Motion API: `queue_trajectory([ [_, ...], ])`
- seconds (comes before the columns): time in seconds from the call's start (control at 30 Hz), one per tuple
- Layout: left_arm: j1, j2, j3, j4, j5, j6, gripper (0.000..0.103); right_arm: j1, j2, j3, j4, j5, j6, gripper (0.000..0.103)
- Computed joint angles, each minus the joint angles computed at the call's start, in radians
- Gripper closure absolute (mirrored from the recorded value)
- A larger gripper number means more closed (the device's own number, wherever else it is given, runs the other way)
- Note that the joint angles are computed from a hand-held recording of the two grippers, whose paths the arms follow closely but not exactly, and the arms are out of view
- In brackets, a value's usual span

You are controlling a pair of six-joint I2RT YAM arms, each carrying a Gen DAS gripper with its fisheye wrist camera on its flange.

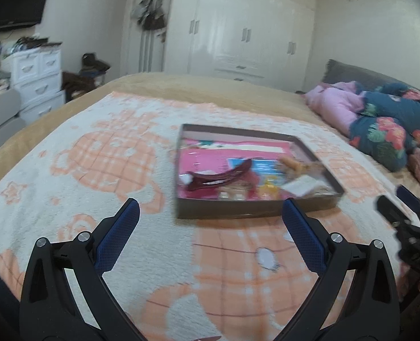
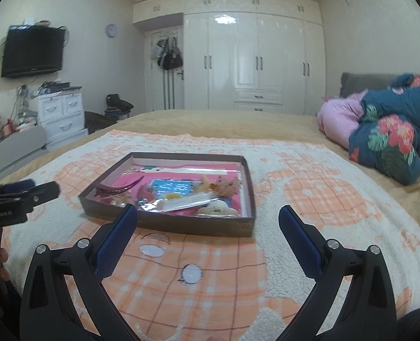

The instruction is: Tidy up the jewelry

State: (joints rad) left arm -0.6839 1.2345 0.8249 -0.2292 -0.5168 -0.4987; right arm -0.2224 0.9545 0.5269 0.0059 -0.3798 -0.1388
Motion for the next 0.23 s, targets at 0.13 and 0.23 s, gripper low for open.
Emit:
queue_trajectory([
  [0.13, 0.207, 0.077, 0.069, -0.066, 0.081, 0.008, 0.011, -0.085, 0.284, 0.203, -0.054, 0.078, 0.086, 0.006],
  [0.23, 0.434, 0.209, 0.175, -0.113, 0.143, 0.041, 0.011, -0.136, 0.601, 0.504, -0.194, 0.274, 0.131, 0.006],
])
